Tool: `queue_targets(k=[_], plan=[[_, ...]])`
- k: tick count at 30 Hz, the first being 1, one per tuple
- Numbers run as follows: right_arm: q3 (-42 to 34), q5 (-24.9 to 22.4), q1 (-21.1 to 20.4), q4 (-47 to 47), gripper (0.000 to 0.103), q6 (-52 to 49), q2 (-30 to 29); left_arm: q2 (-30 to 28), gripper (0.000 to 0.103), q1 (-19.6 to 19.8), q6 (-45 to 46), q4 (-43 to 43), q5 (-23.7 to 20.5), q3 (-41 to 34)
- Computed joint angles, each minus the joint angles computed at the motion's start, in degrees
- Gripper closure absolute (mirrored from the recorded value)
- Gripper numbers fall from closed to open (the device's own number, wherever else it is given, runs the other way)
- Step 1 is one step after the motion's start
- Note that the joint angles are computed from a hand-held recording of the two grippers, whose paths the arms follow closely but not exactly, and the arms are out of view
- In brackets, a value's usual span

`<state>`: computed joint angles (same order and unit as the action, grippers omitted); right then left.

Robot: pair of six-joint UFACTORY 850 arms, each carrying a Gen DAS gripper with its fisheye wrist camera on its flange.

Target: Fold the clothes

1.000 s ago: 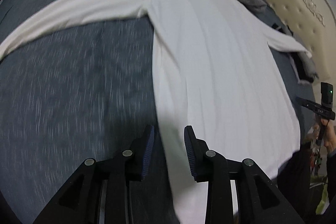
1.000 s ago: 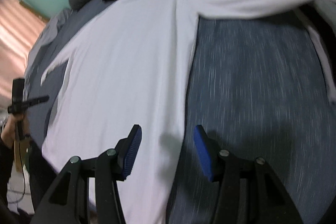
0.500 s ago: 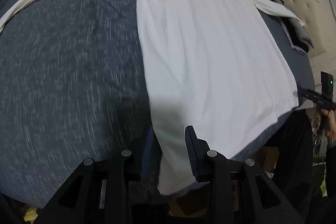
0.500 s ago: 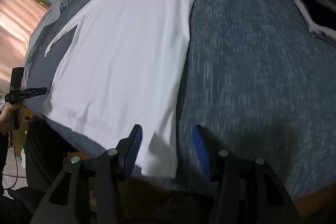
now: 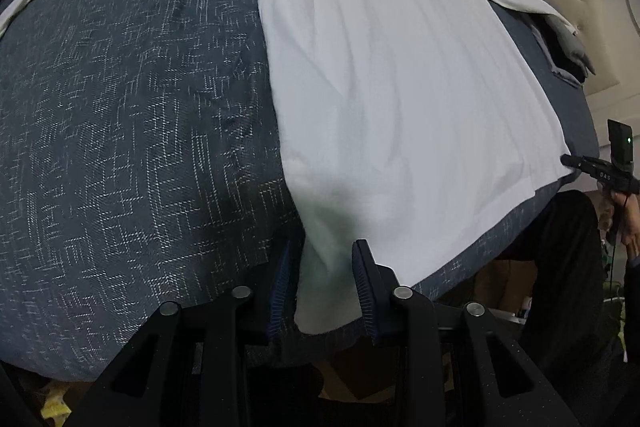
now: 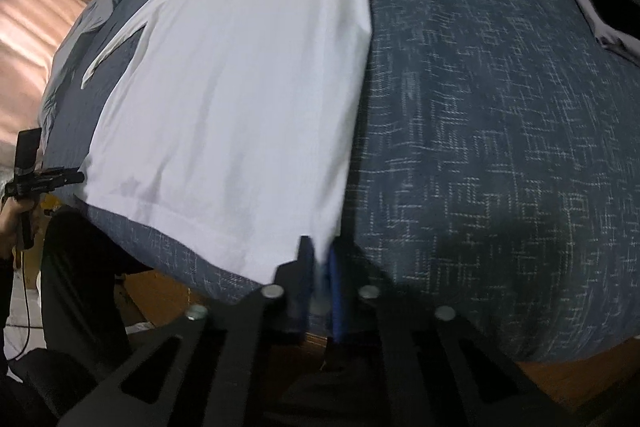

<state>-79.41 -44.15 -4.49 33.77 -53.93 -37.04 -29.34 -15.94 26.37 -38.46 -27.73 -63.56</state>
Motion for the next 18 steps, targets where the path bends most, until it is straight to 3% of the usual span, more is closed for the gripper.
queue_targets(k=[2,14,18], plan=[[0.05,-0.03,-0.38,1.14,0.099,-1.02,0.25,0.39,0.097,-0.15,1.13,-0.42,0.23,0.53],[-0.33,-3.94,-4.87,11.27,0.100,-7.89,2.84,7.65,0.099,2.93,15.67,-18.36,-2.78,6.16],[0.22,-4.08,-4.37,12.06,0.100,-8.26,3.40,6.05,0.099,2.33,9.23,-12.90,-1.91,5.49]])
